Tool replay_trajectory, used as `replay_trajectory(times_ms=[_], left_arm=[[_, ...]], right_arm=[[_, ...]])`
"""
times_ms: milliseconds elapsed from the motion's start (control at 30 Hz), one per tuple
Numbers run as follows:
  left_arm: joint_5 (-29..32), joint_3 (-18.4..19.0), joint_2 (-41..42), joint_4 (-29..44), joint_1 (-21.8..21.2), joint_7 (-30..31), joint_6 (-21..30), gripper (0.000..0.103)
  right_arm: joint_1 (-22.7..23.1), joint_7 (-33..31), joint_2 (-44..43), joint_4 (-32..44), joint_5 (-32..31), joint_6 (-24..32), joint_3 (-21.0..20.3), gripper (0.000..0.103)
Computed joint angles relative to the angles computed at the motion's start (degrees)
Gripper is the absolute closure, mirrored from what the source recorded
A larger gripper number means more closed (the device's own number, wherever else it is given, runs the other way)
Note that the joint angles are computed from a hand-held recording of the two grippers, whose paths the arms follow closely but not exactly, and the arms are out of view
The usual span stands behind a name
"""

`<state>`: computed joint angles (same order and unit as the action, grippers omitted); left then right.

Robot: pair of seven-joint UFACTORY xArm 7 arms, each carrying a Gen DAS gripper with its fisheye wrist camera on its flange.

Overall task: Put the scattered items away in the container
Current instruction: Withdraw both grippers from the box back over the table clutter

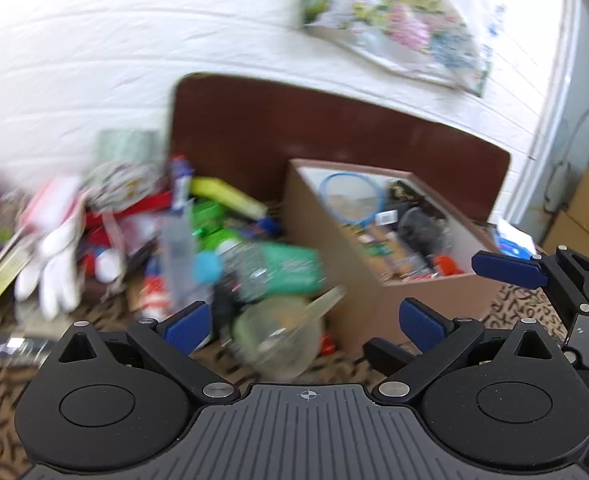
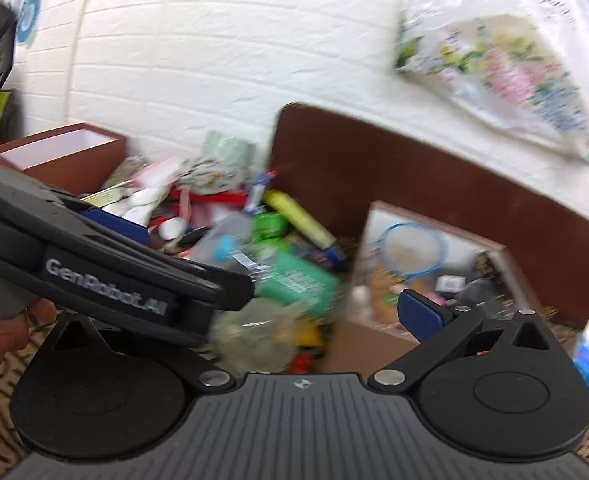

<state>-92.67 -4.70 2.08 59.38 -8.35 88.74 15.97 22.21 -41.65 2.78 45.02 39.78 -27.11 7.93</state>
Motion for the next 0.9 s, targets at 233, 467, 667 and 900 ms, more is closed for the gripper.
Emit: replay_trajectory(times_ms=[233,467,667,900], left_arm=[[-1.40,3.49,-1.08,-5.89,4.58,-0.69,1.70,0.000],[0.37,5.95,-0.31,-7.86,9.23,-2.80,2.92,0.000],[1.83,6.80,2.40,-6.35,12.69,-6.46,4.45,0.000],[3.90,6.37,8.27,-0.47,15.56,-10.65,4.25,0.000]], right_arm=[[4.23,3.96,3.90,2.01,-1.19,5.40,0.28,0.000],[11.20,8.19,9.06,6.85,-3.39,10.01,-2.79,0.000],[13.64,13.52,13.98,11.88,-8.40,13.48,-4.76,0.000],[18.36,17.09,19.06,18.50,-13.87,17.05,-10.70,0.000]])
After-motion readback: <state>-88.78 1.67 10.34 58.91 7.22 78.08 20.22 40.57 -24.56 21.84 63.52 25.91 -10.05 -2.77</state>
